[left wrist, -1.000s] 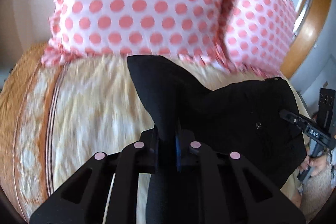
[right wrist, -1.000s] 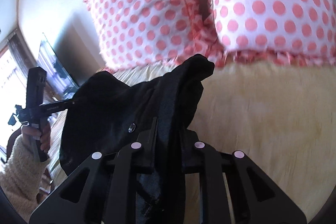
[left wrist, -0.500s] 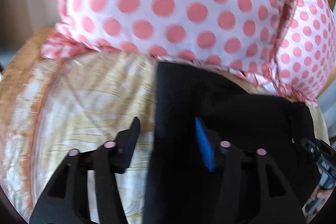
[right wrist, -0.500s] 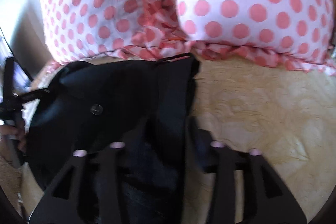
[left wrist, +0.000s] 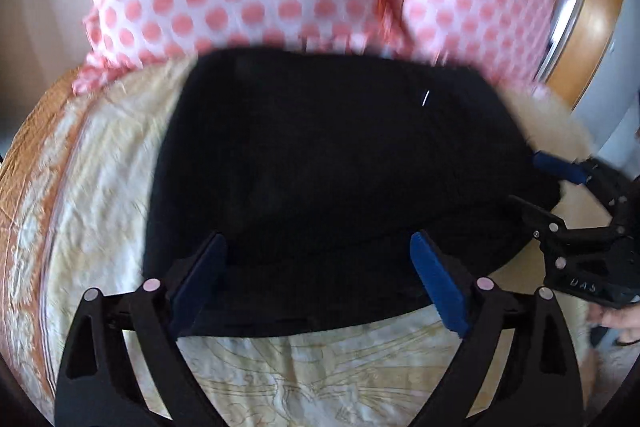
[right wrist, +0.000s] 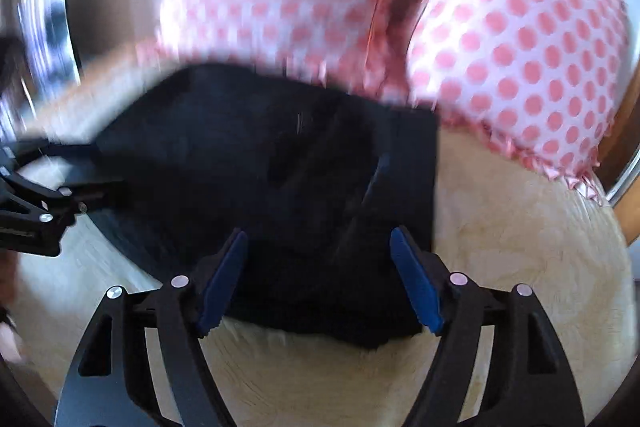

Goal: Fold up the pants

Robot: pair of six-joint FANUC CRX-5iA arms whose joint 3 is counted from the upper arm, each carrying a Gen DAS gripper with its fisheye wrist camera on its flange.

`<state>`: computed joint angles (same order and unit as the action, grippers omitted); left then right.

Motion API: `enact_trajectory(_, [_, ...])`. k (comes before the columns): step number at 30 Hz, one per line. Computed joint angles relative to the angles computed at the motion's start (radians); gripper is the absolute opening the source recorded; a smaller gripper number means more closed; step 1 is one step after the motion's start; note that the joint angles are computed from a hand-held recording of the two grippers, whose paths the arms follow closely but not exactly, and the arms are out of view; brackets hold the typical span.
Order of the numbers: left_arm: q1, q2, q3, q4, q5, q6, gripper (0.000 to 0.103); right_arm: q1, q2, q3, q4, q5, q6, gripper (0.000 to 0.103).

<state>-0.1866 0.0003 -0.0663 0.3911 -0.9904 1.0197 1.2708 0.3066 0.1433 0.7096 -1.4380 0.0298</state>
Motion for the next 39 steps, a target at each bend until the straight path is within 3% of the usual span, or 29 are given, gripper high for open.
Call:
enact_trajectory(2, [-0.014, -0.007, -0.016, -0.016, 0.029, 0.015, 0.101, -0.008, -0.021, -0.02, -0.019, 0.017, -0.066, 0.086])
enact_trajectory(4, [-0.03, 0.001, 0.0, -0.047, 0.032, 0.038, 0.101, -0.018, -0.041, -0.041, -0.039, 0.022, -0.11, 0.101])
enact_trajectory(7, [-0.022, -0.004, 0.005, -0.044, 0.015, 0.052, 0.101, -0.009, -0.118, -0.125, -0.057, 0.099, -0.296, 0.102])
enact_trajectory(12, [0.038, -0.171, -0.143, -0.028, 0.098, 0.018, 0.101, 0.107, -0.149, -0.18, 0.028, 0.041, -0.574, 0.102])
enact_trajectory(14, [0.059, -0.234, -0.201, -0.043, 0.123, 0.013, 0.101, 0.148, -0.133, -0.178, 0.056, 0.013, -0.624, 0.102])
enact_trajectory(17, [0.102, -0.319, -0.295, -0.024, 0.137, -0.009, 0.101, 0.194, -0.064, -0.125, 0.092, -0.04, -0.599, 0.102])
enact_trajectory(23, [0.147, -0.391, -0.374, -0.015, 0.14, -0.034, 0.101, 0.202, 0.048, -0.004, 0.096, -0.088, -0.455, 0.102])
enact_trajectory(39, [0.145, -0.398, -0.397, -0.015, 0.142, -0.038, 0.101, 0.19, 0.114, 0.078, 0.038, -0.13, -0.417, 0.102])
